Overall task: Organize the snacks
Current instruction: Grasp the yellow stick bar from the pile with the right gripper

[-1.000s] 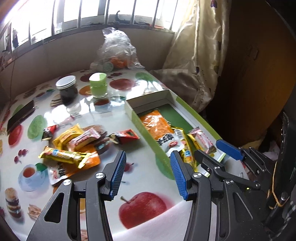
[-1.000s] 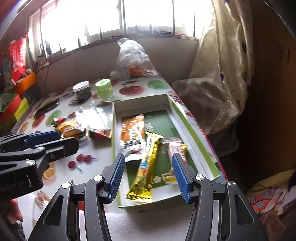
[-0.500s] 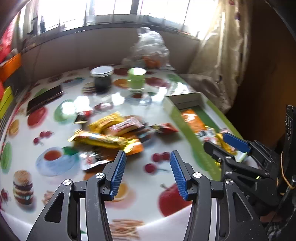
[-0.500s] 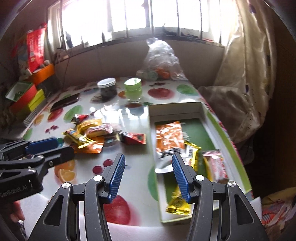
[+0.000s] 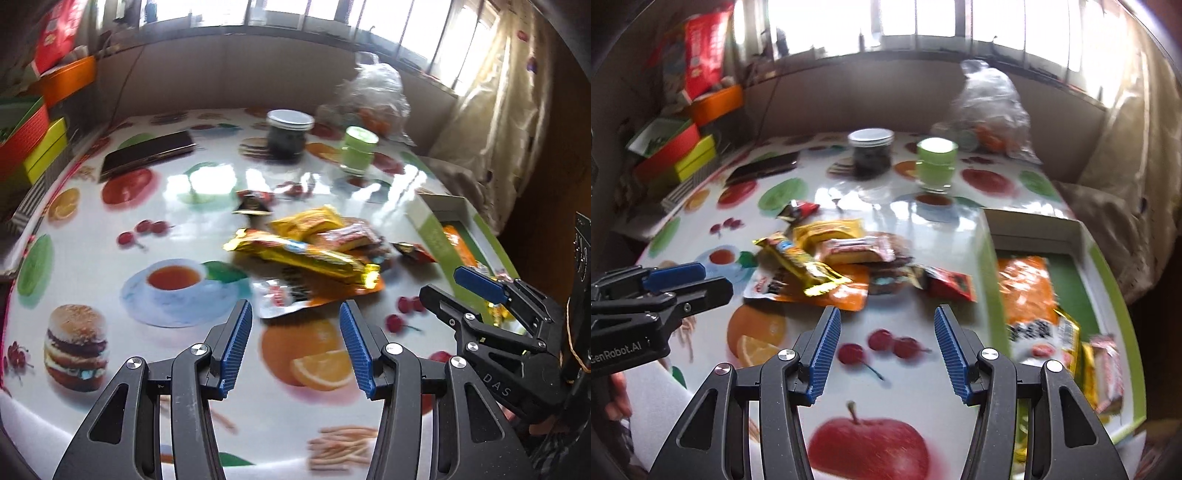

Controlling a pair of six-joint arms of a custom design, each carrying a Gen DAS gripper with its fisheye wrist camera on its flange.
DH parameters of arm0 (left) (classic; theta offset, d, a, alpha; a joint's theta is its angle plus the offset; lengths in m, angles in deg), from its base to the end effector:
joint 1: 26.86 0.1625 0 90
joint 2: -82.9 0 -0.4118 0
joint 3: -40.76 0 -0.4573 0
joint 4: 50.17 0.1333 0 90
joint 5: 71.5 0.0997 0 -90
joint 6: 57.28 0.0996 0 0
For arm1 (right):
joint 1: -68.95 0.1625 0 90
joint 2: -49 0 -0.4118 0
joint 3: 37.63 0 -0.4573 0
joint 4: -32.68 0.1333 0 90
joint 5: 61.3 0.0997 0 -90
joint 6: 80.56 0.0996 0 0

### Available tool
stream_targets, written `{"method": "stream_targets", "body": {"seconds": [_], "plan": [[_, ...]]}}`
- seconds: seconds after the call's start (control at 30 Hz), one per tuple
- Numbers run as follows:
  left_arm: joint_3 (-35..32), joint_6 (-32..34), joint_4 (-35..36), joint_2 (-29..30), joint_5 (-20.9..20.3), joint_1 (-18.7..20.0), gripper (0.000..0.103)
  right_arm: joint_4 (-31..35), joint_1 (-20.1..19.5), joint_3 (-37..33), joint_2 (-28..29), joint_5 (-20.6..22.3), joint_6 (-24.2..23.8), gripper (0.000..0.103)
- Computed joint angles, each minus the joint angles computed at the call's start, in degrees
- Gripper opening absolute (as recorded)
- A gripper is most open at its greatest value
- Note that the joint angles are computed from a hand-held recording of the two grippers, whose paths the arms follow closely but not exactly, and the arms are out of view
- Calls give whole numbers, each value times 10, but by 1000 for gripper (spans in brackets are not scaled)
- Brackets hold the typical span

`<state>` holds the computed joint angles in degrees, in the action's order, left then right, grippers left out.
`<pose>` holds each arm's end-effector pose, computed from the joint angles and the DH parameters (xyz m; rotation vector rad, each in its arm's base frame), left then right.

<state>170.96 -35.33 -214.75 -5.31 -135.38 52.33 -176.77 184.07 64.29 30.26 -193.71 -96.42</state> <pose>0.0831 -0.5095 0.2465 0.5545 2.5009 -0.6860 0.3011 -0.4864 -0.1596 0.5382 -2.2858 0.8335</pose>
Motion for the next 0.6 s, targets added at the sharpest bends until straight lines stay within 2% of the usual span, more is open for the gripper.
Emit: {"method": "stream_targets", "body": {"seconds": [0.17,0.6], "plan": [[-17,-10,3,5,7,23,51,34,0,-37,17,32,-23,53],[-47,-17,19,19,-7,56,51,119,-10,-127,55,64,-54,53]]}}
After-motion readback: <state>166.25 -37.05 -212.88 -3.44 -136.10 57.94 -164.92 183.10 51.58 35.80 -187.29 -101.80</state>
